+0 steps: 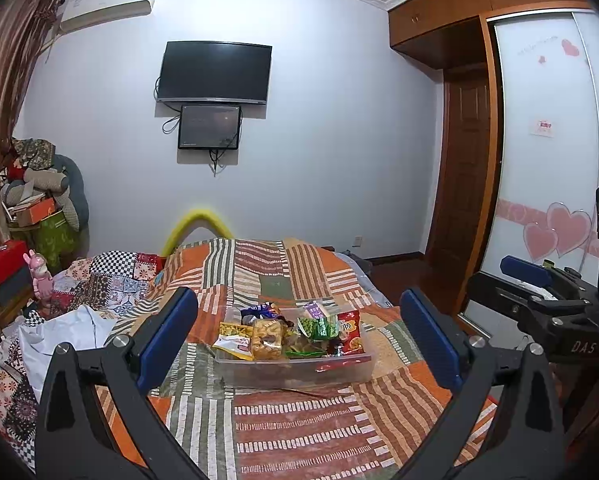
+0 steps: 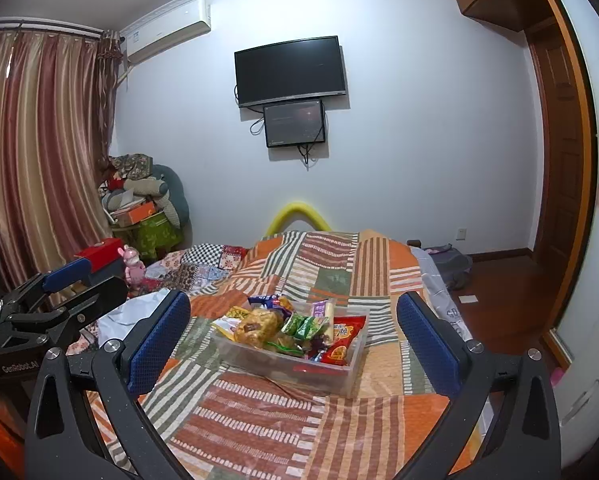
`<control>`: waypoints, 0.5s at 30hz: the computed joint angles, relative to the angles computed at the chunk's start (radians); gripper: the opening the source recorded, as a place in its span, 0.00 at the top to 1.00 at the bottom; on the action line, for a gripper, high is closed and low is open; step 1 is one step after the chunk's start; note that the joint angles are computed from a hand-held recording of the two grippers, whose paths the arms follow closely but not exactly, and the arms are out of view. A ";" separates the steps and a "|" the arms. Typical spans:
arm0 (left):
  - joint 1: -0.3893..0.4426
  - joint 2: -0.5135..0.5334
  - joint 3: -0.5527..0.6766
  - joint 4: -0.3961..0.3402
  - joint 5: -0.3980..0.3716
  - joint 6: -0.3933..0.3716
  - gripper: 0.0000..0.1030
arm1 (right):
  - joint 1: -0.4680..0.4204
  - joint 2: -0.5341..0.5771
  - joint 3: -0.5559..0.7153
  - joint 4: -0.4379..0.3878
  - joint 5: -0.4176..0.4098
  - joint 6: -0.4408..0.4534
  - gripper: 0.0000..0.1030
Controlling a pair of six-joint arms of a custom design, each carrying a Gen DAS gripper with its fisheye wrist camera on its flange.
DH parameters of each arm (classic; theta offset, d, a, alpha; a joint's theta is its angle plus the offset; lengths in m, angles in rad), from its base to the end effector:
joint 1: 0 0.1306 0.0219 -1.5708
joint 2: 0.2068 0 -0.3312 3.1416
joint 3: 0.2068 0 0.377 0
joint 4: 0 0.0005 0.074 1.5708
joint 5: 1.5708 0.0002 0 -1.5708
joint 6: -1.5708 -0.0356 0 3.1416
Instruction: Organize snacks
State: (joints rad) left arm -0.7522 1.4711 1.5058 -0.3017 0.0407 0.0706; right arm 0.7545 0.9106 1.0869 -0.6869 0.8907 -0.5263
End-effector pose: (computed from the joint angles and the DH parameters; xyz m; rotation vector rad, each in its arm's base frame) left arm 0.3928 -0.3702 0.4439 0.6565 1.7637 -0.6094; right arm 0.2612 0.2068 0.4472 0.2976 1.8599 -0.0591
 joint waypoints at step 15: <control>0.010 0.008 0.008 -0.012 0.034 -0.006 0.00 | -0.001 -0.006 -0.001 -0.006 0.001 0.000 0.00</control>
State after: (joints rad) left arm -0.7425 1.4788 1.5137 -0.3141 0.0748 0.0642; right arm 0.7531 0.9047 1.0860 -0.6931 0.8916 -0.5260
